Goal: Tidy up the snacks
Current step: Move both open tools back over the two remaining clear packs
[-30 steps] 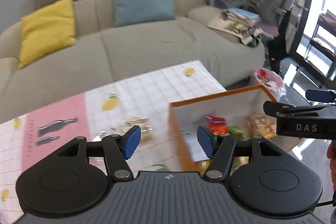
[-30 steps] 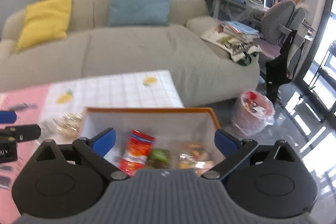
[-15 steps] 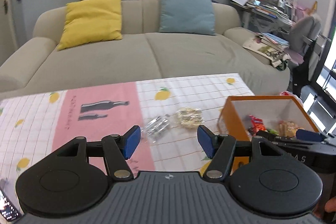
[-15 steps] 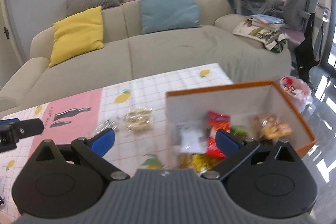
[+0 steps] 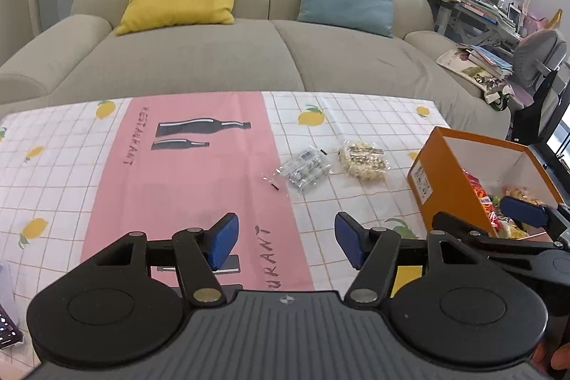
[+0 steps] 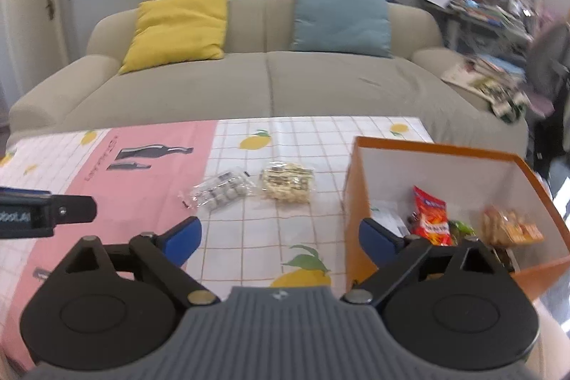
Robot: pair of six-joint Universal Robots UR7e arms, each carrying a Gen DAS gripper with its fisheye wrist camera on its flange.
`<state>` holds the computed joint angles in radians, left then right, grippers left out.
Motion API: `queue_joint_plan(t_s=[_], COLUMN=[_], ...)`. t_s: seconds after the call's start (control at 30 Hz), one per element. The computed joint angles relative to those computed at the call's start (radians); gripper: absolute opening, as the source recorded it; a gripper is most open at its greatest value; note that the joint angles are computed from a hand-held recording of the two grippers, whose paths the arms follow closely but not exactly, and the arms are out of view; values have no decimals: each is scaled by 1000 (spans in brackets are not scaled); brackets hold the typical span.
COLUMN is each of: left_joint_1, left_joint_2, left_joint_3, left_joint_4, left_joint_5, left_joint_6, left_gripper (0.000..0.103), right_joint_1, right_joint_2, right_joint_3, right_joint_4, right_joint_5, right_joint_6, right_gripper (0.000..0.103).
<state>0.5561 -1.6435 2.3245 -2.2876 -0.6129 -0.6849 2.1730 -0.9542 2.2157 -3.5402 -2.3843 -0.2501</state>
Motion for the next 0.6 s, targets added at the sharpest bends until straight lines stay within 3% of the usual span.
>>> queue_joint_plan(t_s=[0.3,0.47,0.6], left_joint_1=[97,174,267], left_joint_2=[57,139,219], left_joint_3=[-29,-66,-120], left_joint_4=[-129,-283,-384], left_joint_5=[-45,-101,-198], left_joint_6=[176,380,540], left_gripper=[73,73,73], right_joint_1=[-46,-89,-129], right_joint_2=[91,136,166], right_joint_3=[-86,-155,-214], right_joint_4=[0,43,93], right_joint_5=[62,69,76], right_joint_6=[-155,-186,-157], right_gripper=[74,73,73])
